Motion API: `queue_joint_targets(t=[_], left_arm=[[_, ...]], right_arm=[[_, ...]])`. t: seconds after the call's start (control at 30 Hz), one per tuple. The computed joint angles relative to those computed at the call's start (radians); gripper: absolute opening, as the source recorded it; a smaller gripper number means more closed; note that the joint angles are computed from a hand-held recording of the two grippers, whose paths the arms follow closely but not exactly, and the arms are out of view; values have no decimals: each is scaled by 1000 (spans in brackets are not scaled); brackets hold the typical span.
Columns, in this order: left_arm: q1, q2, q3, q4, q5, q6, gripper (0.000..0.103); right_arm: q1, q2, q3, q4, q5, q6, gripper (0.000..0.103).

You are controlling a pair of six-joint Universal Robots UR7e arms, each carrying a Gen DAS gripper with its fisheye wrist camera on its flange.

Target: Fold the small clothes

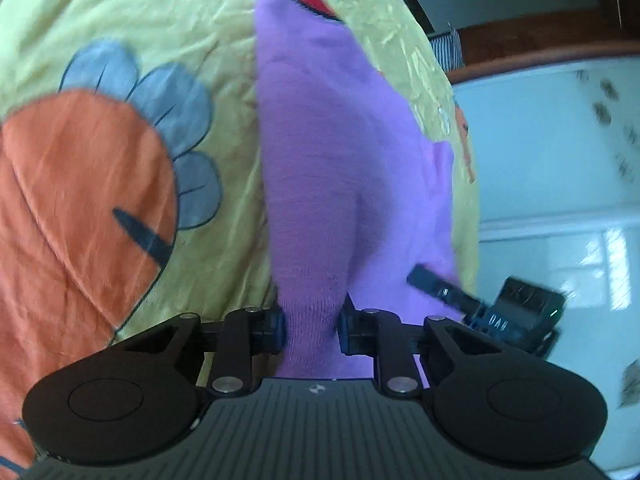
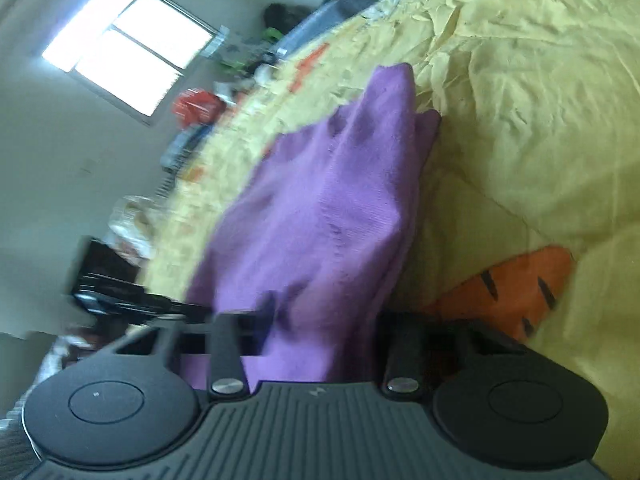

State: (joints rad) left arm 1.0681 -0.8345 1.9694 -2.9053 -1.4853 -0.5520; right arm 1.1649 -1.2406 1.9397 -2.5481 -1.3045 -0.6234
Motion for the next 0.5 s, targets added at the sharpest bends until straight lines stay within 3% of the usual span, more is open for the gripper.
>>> queue_joint_targets(t=[0.23, 0.3, 0.5], left_arm=[[-87, -74, -87, 148, 149, 44, 19], [-111, -107, -108, 195, 201, 46, 12], [-160, -288, 15, 237, 302, 20, 2]], right_arm=[[76, -9, 16, -90, 6, 90, 18], [104, -2, 7, -105, 24, 130, 18], [154, 7, 36, -152, 47, 170, 17]])
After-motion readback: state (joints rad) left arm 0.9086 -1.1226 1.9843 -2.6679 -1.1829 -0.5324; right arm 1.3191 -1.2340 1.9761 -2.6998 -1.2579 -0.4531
